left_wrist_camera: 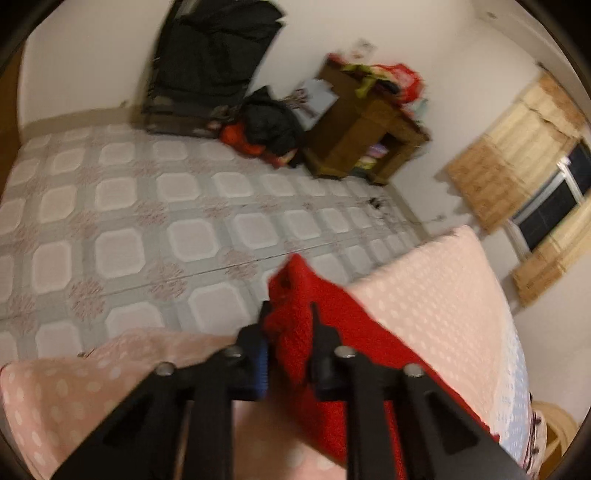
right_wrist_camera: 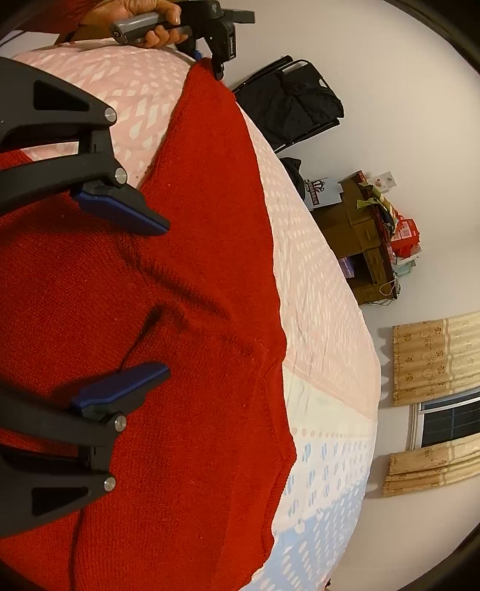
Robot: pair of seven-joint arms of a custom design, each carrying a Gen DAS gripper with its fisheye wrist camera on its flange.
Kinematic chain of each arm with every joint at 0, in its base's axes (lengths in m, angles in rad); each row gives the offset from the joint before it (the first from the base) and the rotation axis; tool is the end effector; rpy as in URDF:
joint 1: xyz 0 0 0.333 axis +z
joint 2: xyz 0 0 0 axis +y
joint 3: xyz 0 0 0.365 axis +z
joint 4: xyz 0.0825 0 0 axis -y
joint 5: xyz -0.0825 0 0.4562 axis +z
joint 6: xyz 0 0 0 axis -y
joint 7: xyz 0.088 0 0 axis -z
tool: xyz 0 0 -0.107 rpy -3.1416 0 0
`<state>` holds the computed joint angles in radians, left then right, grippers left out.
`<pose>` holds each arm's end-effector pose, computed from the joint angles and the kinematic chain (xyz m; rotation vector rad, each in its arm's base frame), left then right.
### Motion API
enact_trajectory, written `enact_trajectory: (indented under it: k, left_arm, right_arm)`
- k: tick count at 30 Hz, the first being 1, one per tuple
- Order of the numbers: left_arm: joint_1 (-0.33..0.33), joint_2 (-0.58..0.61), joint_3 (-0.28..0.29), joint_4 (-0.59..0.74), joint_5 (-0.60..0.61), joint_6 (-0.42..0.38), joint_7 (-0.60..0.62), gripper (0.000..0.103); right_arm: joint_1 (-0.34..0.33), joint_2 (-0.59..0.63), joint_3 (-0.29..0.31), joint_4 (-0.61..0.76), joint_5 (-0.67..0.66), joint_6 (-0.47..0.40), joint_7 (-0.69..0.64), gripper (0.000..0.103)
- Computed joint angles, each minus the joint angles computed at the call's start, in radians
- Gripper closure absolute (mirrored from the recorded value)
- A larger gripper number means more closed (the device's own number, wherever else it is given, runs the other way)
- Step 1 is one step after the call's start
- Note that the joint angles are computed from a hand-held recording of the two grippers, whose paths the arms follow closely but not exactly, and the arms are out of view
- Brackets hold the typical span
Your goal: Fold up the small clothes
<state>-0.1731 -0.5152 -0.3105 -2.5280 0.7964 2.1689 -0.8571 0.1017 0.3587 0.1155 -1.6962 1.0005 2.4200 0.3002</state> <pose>0.4096 -0.1896 0.4824 -2.4359 0.0368 -0.7514 0.7519 0.1597 0.4416 -2.1060 0.8460 -0.1244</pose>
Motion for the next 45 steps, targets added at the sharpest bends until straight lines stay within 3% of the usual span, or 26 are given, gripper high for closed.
enact_trajectory:
  k: [3,8,10,14,18,21,26,28,30,32,35,39,42,45]
  left_arm:
    - [-0.003,0.044,-0.013,0.066,0.028,-0.046,0.081,0.089]
    - [-0.024,0.186,-0.055,0.253,0.149,-0.113,0.238,0.089]
    - [-0.046,0.277,-0.072,0.358,0.215,-0.135,0.314,0.089]
    - [-0.108,0.453,-0.068,0.540,0.359,-0.074,0.421,0.089]
    - [-0.167,0.609,-0.033,0.690,0.417,0.044,0.499,0.089]
    - [-0.197,0.712,-0.003,0.781,0.383,0.130,0.554,0.089]
    - [-0.231,0.837,0.019,0.878,0.212,0.161,0.741,0.088]
    - [-0.245,0.834,0.031,0.868,0.162,0.155,0.770,0.084]
    - [-0.252,0.795,0.044,0.817,0.119,0.198,0.772,0.074]
    - [-0.268,0.743,0.060,0.762,0.111,0.211,0.757,0.043]
    - [-0.291,0.659,0.066,0.680,0.167,0.160,0.703,0.017]
    - [-0.286,0.571,0.045,0.578,0.218,0.009,0.556,0.011]
    - [-0.260,0.510,0.030,0.492,0.174,-0.032,0.455,0.011]
    - [-0.241,0.477,0.010,0.442,0.177,-0.036,0.388,0.013]
  right_arm:
    - [-0.005,0.010,-0.004,0.020,-0.007,-0.032,0.026,0.031]
    - [-0.045,0.041,-0.019,0.105,0.002,-0.182,0.227,0.031]
    - [-0.068,0.043,-0.024,0.120,0.031,-0.201,0.285,0.031]
    - [-0.099,0.030,-0.036,0.117,0.059,-0.171,0.313,0.031]
    - [-0.109,0.029,-0.051,0.102,0.058,-0.092,0.342,0.031]
    - [-0.112,0.047,-0.059,0.104,0.025,-0.067,0.409,0.031]
    - [-0.128,0.038,-0.037,0.072,0.055,-0.022,0.351,0.031]
    - [-0.126,0.035,-0.034,0.061,0.057,-0.004,0.322,0.031]
    - [-0.126,0.035,-0.031,0.057,0.065,0.007,0.298,0.031]
    - [-0.127,0.037,-0.030,0.059,0.069,0.005,0.296,0.031]
    - [-0.140,0.048,-0.033,0.082,0.073,-0.050,0.331,0.031]
    - [-0.186,0.045,-0.013,0.118,0.140,-0.233,0.340,0.031]
    - [-0.169,0.049,-0.015,0.143,0.119,-0.318,0.354,0.031]
    - [-0.121,0.050,-0.030,0.141,0.049,-0.281,0.388,0.031]
